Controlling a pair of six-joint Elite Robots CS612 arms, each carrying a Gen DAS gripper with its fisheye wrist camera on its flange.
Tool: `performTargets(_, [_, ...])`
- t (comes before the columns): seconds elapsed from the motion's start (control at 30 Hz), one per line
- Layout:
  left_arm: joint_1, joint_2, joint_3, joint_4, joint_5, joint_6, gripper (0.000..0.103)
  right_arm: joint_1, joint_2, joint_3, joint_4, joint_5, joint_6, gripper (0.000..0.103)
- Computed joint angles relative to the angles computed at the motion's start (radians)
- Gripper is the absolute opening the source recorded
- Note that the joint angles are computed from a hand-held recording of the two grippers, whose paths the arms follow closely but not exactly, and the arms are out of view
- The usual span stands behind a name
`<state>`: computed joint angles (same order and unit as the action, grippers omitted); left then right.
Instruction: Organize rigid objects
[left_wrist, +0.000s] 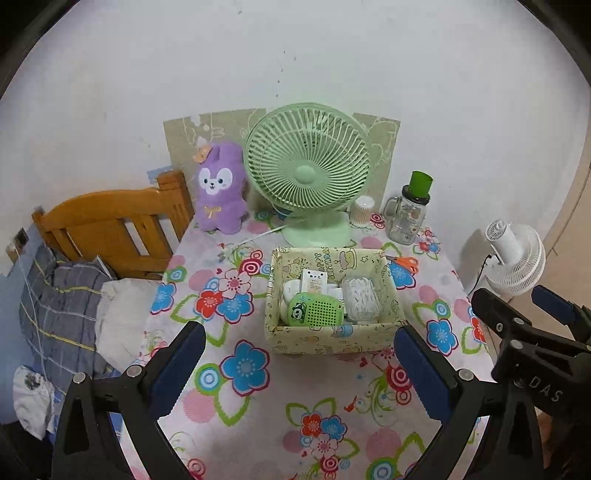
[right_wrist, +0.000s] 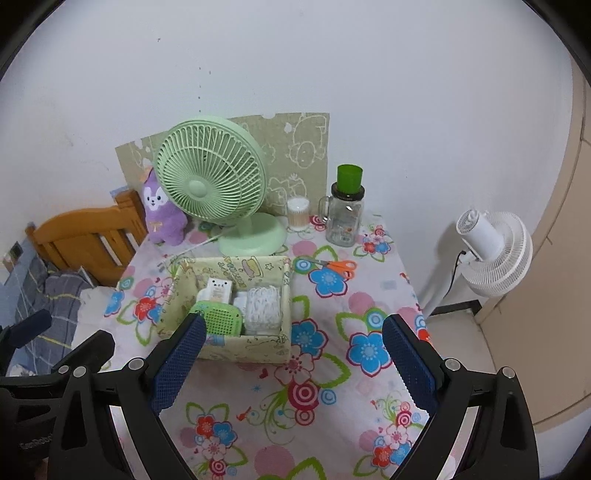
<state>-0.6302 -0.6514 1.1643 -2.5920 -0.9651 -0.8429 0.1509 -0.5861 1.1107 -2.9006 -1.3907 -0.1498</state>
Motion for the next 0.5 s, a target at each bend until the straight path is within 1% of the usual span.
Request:
performTargets(0.13, [-0.012, -0.028, 0.032, -0.048, 0.018, 0.044, 0.103, 0.001, -0.034, 0.041, -0.012, -0.017, -0.005, 0.098])
performTargets(0.23, [-0.019, -0.050, 0.038, -0.002, 0.030, 0.016, 0.103, 0.002, -0.063, 0.071, -0.016, -0.031, 0.003, 0.098])
performTargets(0.37, [-0.032, -0.072, 0.071, -0.054, 0.073, 0.044, 0.103, 0.002, -0.095, 0.116, -0.058, -0.039, -0.006, 0.098])
performTargets(0.43, [-0.037, -0.080, 0.082, -0.076, 0.079, 0.058, 0.103, 0.004, -0.107, 0.133, -0.076, -0.054, 0.001, 0.098])
performTargets(0.5, [-0.040, -0.090, 0.096, -0.097, 0.074, 0.061, 0.103, 0.002, -0.118, 0.147, -0.087, -0.052, 0.010, 0.098])
